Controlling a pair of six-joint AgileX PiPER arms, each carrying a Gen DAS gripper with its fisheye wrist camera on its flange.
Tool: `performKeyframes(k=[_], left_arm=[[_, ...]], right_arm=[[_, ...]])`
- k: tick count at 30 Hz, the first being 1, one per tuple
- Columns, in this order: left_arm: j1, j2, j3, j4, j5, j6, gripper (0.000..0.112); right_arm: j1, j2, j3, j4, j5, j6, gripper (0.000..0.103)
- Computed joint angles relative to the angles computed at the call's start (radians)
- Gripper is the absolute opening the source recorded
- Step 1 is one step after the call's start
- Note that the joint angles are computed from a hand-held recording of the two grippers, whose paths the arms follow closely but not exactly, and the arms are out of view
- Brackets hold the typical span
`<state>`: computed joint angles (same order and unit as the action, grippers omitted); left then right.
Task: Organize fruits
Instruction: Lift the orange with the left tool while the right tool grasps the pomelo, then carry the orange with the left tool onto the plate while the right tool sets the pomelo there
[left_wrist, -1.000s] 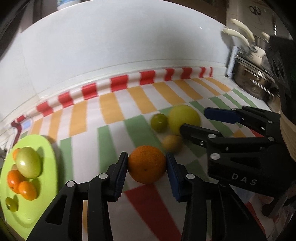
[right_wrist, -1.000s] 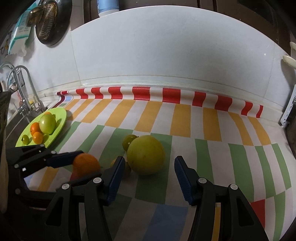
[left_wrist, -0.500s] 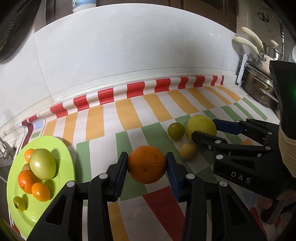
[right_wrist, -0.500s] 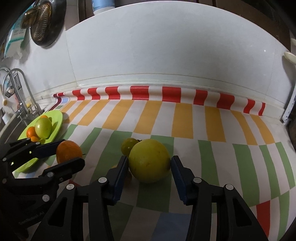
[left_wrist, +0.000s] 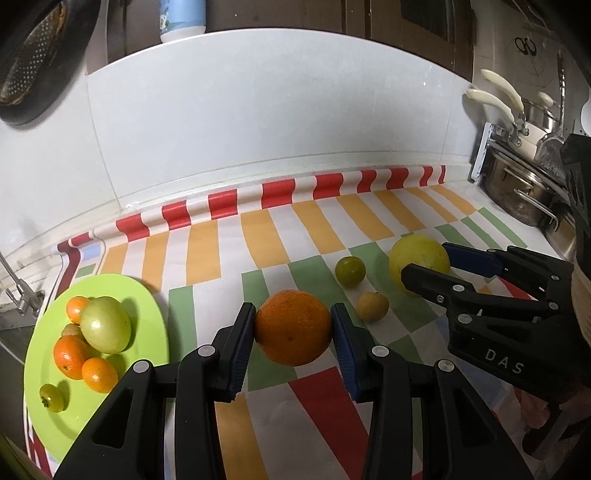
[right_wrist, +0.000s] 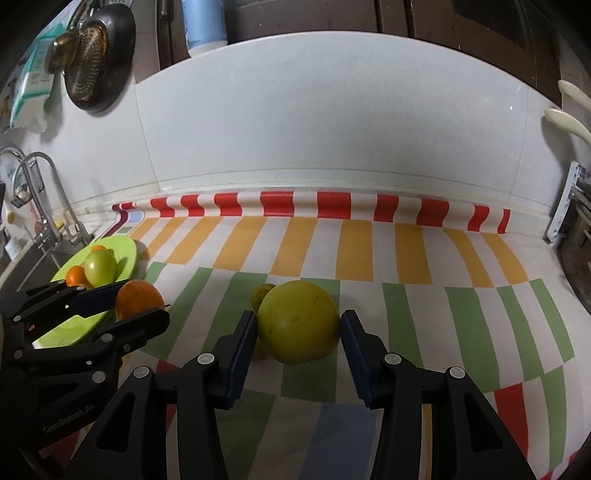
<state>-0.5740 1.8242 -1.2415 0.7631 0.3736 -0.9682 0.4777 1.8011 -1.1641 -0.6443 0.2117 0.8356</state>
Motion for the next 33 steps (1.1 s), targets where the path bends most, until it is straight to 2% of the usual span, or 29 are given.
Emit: performKeyframes(k=[10,22,33], left_arm=[[-0.028,-0.11,0.088,0.128,0.03,-0.153,0.041],[-0.057,-0.305,0.261,0.255,0.093,-0.333,0.041],[-0.041,-0.498,0.413,0.278,0.152,-0.369,0.041]], right_arm=[[0.05,-0.089,0.053,-0.117,0.028,0.136,0.048],[0.175,-0.187,0.091,-0.271,0.095,0.331,0.048],[0.337,-0.199,0.058,-0.358,0.184,0.457,0.048]])
